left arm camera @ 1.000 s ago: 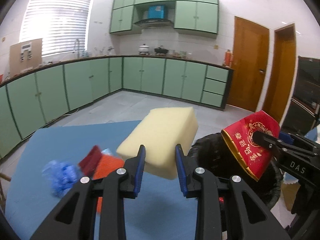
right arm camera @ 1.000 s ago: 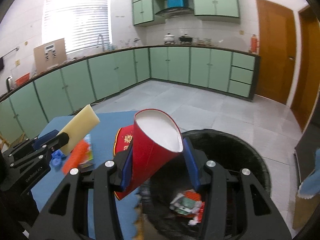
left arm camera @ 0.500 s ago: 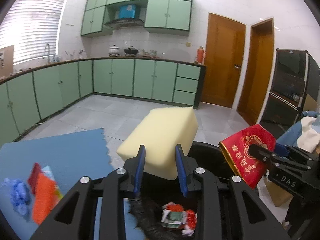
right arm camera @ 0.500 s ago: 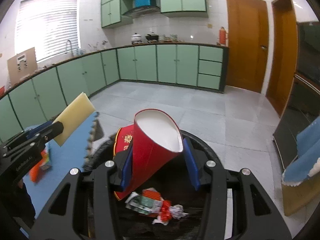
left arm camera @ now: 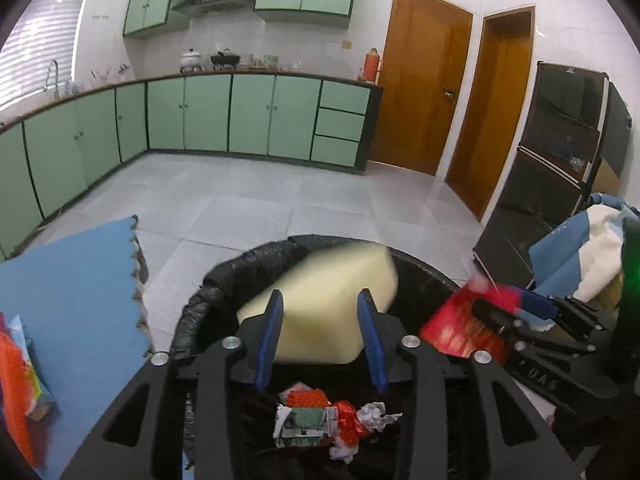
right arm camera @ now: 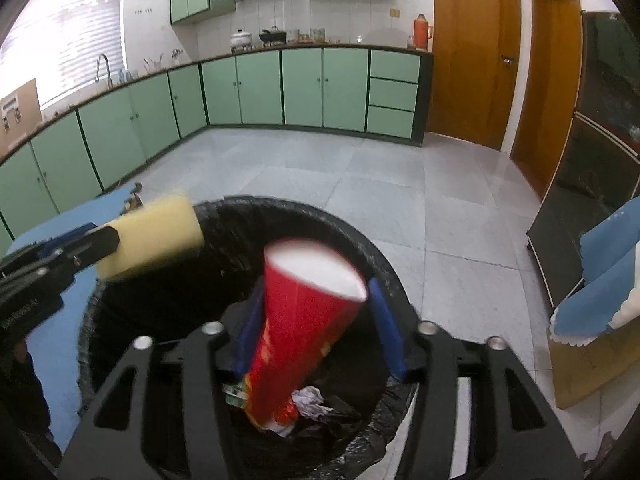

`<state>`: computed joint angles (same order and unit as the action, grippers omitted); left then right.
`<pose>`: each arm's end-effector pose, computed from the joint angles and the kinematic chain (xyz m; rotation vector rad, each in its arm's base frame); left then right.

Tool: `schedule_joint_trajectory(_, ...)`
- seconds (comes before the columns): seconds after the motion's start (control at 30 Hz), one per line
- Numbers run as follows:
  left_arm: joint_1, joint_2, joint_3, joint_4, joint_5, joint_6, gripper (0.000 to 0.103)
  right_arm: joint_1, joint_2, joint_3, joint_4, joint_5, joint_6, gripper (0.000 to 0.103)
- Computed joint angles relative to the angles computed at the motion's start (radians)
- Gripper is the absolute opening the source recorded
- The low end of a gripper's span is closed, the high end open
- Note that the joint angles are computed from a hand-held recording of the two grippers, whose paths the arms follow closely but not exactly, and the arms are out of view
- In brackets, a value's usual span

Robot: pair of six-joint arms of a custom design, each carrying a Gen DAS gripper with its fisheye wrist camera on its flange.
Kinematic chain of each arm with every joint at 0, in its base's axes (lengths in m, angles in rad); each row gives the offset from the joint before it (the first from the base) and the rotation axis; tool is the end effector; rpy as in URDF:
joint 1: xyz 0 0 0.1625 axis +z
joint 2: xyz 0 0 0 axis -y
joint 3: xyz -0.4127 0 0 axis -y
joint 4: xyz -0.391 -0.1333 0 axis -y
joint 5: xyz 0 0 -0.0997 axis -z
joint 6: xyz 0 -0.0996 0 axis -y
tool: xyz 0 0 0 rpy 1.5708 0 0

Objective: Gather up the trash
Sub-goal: 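Carry the sponge and red cup over the bin and release both, then move both grippers back over the remaining trash on the mat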

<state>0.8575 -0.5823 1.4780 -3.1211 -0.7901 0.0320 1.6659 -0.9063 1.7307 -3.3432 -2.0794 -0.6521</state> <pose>-0.3116 -0.6709 0.0888 0.5607 2.3537 -1.0962 0.1460 -0.6378 0.2306 0.5407 -2.1994 0.9469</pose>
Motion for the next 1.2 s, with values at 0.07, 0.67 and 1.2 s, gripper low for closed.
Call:
schedule_joint_trajectory(0.07,0.002,-0.008,0.014,0.000,-0.010,-0.014,0.061,-0.002,0.005,0.005,-0.021,-0.008,0.000,0.065)
schedule_joint_trajectory(0.67,-0.029,-0.291,0.382,-0.209,0.257,-0.027,0.080,0.106,0.013,0.056,-0.034,0.015,0.083,0.092)
schedule_joint_trajectory(1.2,-0.023,-0.605,0.716,-0.216,0.628,-0.148,0.080,0.282,0.216,-0.030,0.069,0.096,0.133,0.092)
